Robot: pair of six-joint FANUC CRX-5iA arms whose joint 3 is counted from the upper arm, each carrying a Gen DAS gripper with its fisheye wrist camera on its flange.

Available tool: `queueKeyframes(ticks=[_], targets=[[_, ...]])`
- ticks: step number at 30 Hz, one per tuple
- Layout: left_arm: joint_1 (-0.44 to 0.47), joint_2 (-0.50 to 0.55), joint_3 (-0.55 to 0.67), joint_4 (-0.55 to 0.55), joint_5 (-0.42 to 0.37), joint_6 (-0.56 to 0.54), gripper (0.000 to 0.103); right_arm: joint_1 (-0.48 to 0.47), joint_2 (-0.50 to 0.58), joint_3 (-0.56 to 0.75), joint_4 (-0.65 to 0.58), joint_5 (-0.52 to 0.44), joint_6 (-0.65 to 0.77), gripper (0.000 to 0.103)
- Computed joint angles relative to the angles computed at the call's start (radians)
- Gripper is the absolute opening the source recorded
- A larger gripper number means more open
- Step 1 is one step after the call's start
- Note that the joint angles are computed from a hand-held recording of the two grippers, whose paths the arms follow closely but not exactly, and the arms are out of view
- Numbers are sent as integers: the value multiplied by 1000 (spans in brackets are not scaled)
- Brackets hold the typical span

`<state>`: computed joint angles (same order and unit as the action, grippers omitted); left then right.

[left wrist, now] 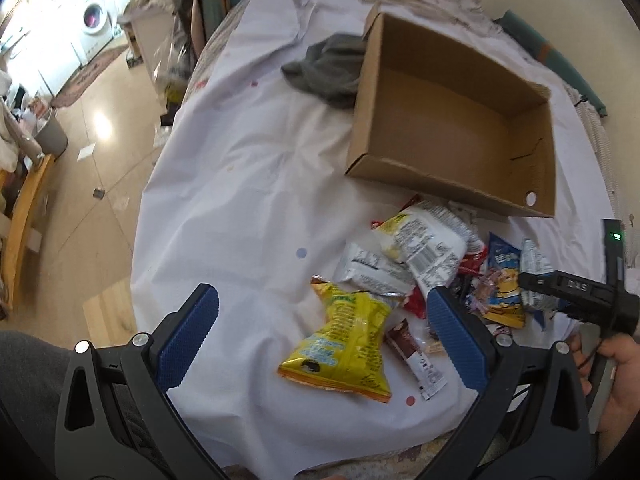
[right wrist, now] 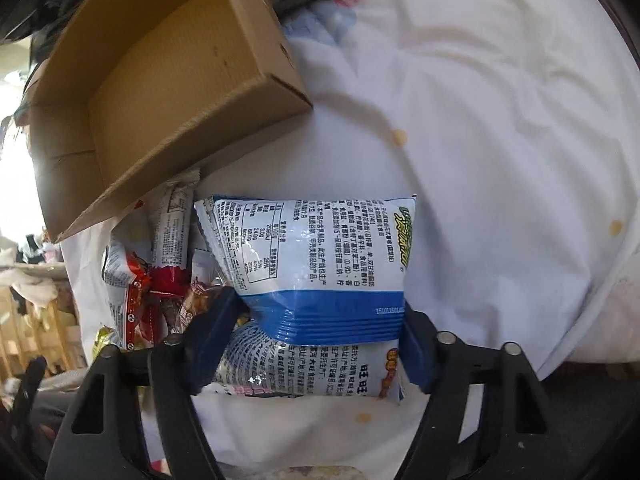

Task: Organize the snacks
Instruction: 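Grasp the white-blue chip bag with the right tool while the left tool grasps the yellow chip bag, then carry both bags into the box and open both tools to release them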

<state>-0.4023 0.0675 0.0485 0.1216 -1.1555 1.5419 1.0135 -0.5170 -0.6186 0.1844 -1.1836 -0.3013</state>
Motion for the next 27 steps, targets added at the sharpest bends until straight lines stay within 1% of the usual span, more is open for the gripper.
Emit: queueKeyframes(ticks=[1,4,7,9,10,12,13,16,17,18,19,20,21,22,23,25,27], targets=[[-3,16,21,-13,-25,0,102,20,-7,-2,22,-13,-15,62],[-15,38,44,-24,-57,-14,102,101,-55,-24,108,-50,-115,60],[-42,62,57,-44,-91,-40,102,201,-130,-63,225,-96,-239,59],[-57,81,59,-45,-116,-53,95,263,-183,-102,311,-119,-332,59],[-62,95,60,-41,-128,-59,93,299,-205,-121,358,-131,-380,59],[-70,115,62,-39,-149,-61,92,330,-244,-151,421,-122,-430,59],[-75,129,63,-40,-158,-62,91,308,-227,-151,438,-89,-419,59],[-76,163,52,-10,-170,-86,90,291,-208,-143,436,-51,-397,59],[-77,171,55,-12,-177,-86,86,280,-207,-151,437,-27,-397,59],[-79,178,59,-23,-183,-77,71,273,-208,-155,437,-11,-395,59],[-78,182,59,-26,-189,-70,63,266,-209,-157,436,4,-386,59],[-71,183,52,-12,-192,-75,59,256,-208,-159,438,20,-378,59],[-67,181,44,-2,-192,-80,52,253,-217,-168,441,31,-376,59],[-65,176,37,2,-191,-90,50,245,-218,-172,446,49,-370,59],[-63,168,30,4,-189,-100,45,254,-223,-178,457,53,-379,59],[-62,136,16,-9,-182,-91,44,258,-228,-185,485,73,-387,59],[-52,101,0,6,-169,-102,44,262,-234,-194,521,92,-391,59]])
